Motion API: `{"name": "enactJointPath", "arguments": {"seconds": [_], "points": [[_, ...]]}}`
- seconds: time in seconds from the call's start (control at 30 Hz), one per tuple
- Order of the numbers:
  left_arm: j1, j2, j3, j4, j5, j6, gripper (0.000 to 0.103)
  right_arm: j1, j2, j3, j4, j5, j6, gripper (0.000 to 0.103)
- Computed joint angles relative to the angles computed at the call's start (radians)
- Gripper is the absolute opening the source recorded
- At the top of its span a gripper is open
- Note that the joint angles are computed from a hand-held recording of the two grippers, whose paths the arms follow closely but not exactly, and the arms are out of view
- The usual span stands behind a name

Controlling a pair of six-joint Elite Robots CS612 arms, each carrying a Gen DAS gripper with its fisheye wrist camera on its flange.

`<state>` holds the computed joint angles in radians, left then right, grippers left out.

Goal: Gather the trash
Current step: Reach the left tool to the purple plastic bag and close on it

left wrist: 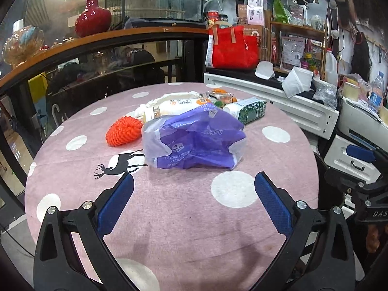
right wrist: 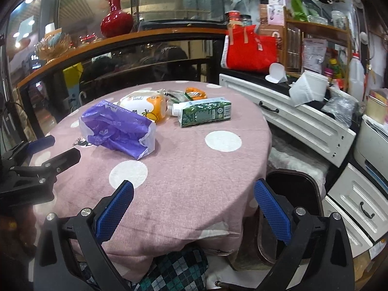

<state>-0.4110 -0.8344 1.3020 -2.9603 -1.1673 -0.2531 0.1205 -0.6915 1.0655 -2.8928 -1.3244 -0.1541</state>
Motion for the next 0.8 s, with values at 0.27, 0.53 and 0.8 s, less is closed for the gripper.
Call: {"name": "enactJointPath", "arguments": {"seconds": [0.27,0.53,0.8], "points": [[0.061,0.040,-0.096,0.141,-0.122,-0.020,0.098,-0.001,0.040,-0.085,0.075,0.015,-0.025,0.097],[0.095,0.088,-0.189,0.193,-0.168,-0.002,0.097,0.000,0.064,-0.134,0.124,0.019,-0.026,0.097],[0.103,0.113,-0.230,0.209,-0.188,0.000,0.069,0.001,0.082,-0.166,0.147,0.006,-0.024,0.097]]}}
